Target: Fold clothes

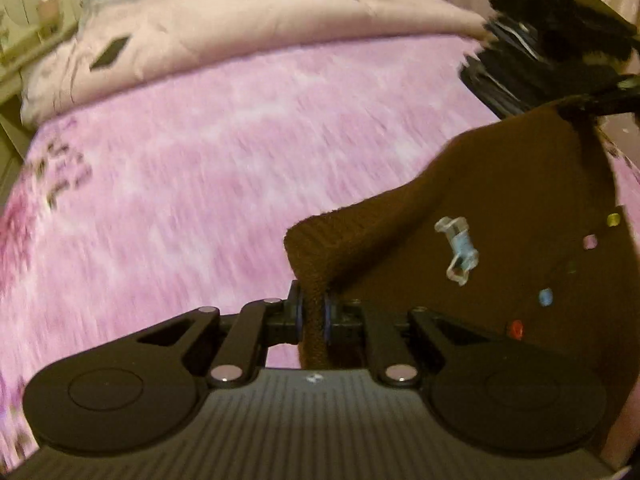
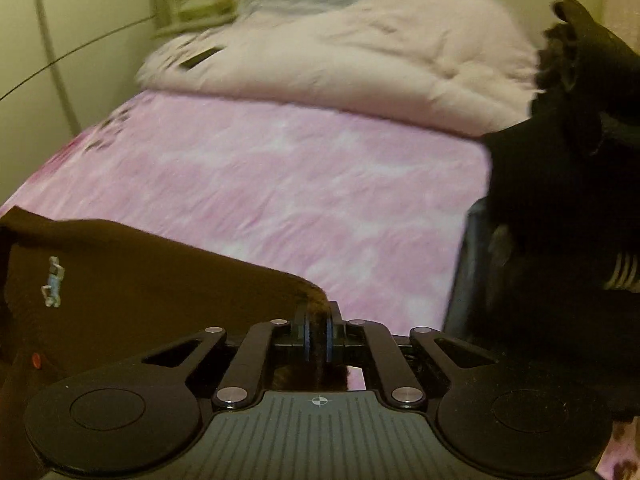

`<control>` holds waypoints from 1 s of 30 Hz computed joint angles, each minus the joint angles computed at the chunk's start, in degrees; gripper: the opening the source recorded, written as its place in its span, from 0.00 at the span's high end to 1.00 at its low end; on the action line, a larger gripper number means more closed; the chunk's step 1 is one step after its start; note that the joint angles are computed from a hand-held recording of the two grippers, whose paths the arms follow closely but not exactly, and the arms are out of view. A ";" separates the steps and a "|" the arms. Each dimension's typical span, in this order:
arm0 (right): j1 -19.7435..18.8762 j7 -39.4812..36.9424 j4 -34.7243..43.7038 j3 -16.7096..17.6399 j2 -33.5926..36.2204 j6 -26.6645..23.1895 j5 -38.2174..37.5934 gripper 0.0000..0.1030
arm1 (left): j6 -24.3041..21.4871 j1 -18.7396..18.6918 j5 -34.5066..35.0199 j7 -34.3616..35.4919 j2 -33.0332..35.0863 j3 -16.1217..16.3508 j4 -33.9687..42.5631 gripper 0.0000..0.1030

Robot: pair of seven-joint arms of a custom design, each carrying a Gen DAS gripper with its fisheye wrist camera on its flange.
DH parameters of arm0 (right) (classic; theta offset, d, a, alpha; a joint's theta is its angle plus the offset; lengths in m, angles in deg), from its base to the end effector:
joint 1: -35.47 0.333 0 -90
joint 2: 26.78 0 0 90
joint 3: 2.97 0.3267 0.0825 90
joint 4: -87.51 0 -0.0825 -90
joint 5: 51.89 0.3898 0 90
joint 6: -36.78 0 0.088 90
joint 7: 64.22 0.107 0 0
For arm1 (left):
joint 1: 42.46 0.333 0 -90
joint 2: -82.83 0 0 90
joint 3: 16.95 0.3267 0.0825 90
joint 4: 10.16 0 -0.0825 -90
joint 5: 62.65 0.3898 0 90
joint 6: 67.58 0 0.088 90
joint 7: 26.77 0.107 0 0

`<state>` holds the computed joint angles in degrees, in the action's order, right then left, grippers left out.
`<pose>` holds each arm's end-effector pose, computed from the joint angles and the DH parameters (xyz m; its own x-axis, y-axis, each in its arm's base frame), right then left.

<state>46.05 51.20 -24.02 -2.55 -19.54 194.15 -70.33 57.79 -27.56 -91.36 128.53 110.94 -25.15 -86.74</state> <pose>0.6248 0.1342 0.5009 0.0026 -1.0000 -0.0005 -0.7643 -0.0017 -0.6448 0.7394 0.0933 0.5025 -0.6925 -0.7209 -0.0257 -0.5730 0.5713 -0.5876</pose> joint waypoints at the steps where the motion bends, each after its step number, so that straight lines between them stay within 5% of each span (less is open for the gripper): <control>1: 0.47 3.30 0.69 -1.01 1.07 0.50 -3.24 0.40 | 0.72 -1.27 1.19 -2.27 2.49 0.42 2.87 0.84; 3: 0.78 7.67 0.82 -1.97 2.20 1.25 -6.21 0.36 | 2.03 -3.90 5.30 -7.79 6.81 1.78 7.72 0.75; 7: -1.31 1.15 -7.72 1.64 -2.71 3.12 6.89 0.36 | 1.90 -2.12 5.01 -8.84 3.52 0.05 1.72 0.68; 11: 1.19 -5.21 -17.55 3.08 -11.26 -0.73 22.65 0.36 | -5.97 0.06 3.64 -4.27 -3.32 0.03 -8.01 0.58; 16: 6.34 -1.56 -27.11 2.91 -20.44 -6.27 29.13 0.36 | -12.98 -0.90 5.91 0.87 -5.14 1.96 -12.30 0.55; 18: 8.01 1.31 -31.01 2.80 -24.15 -7.30 30.77 0.36 | -15.17 -1.69 7.81 1.61 -3.98 2.49 -11.34 0.64; 20: 9.39 3.49 -33.00 2.60 -26.01 -7.54 31.44 0.36 | -18.42 -2.09 9.91 2.83 -3.41 2.87 -10.36 0.94; 26: 12.05 6.33 -35.45 2.57 -26.28 -4.66 30.22 0.36 | -31.07 1.96 4.10 3.28 -1.39 3.16 -0.76 0.97; 30: 12.85 6.03 -35.53 2.70 -24.73 -3.06 27.92 0.36 | -31.41 3.66 2.75 3.31 1.34 3.23 4.63 0.96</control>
